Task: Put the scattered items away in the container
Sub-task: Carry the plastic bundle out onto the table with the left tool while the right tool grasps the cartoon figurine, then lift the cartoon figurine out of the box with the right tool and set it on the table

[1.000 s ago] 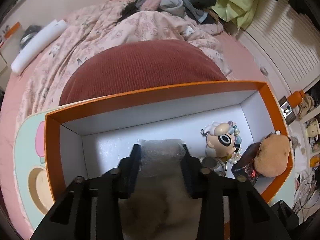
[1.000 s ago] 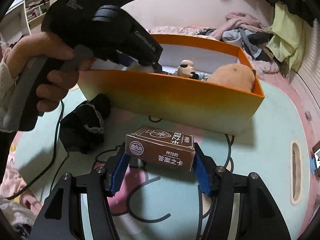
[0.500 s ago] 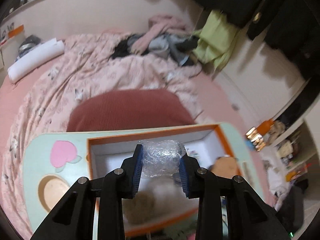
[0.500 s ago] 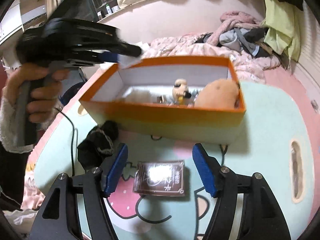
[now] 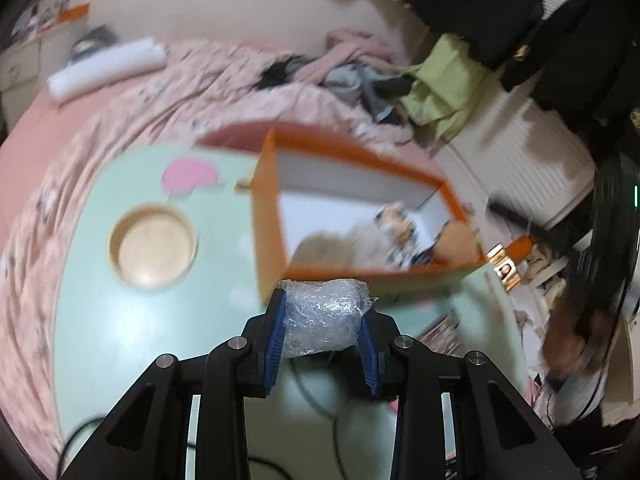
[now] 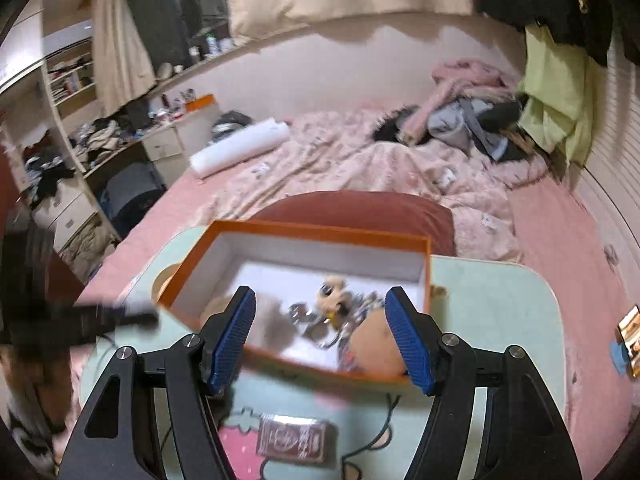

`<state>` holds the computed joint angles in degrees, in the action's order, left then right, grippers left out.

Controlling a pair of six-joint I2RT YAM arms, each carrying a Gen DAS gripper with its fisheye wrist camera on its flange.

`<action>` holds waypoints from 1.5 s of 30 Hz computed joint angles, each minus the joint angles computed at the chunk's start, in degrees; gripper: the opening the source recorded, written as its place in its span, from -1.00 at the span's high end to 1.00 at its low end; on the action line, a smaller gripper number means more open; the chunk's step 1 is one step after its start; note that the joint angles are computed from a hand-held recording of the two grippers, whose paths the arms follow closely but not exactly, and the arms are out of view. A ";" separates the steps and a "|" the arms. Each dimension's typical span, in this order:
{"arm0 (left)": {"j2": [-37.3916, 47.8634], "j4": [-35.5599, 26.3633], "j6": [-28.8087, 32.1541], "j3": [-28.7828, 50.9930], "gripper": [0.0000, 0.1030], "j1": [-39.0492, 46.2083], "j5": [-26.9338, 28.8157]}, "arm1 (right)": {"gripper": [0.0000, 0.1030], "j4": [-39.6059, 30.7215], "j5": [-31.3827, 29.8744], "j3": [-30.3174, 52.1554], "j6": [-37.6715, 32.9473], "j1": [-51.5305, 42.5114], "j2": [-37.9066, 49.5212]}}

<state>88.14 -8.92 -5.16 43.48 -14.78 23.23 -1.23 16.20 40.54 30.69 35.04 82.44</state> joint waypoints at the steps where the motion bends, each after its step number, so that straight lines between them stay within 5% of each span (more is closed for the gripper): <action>1: 0.33 1.15 -0.50 -1.06 0.39 -0.23 -0.90 | -0.32 -2.02 -1.72 1.92 -0.18 -1.94 0.80; 8: 4.77 10.50 -2.13 -5.49 0.30 -4.01 -8.16 | -0.31 -17.69 -7.36 19.68 -4.09 -8.77 12.55; 12: 4.51 10.38 -1.61 -5.39 -0.27 -2.81 -5.86 | -0.11 -20.95 -15.53 26.42 -3.64 -9.83 22.82; 20: 4.10 11.08 -2.55 -6.36 -0.30 -0.26 -1.84 | 0.35 -26.20 -10.94 34.33 -4.68 -7.98 34.04; 25: 3.16 11.64 -2.99 -6.71 -0.30 -0.38 -1.38 | 0.35 -26.09 -13.44 34.76 -4.22 -9.18 34.44; 34: 0.29 9.70 -2.45 -5.60 -0.30 1.82 0.63 | 0.35 -9.84 -14.54 19.15 -2.00 -7.95 17.48; 45: 0.09 4.64 -0.63 1.19 -0.30 2.20 3.31 | 0.35 -2.27 -15.58 2.27 -2.34 -0.95 -4.94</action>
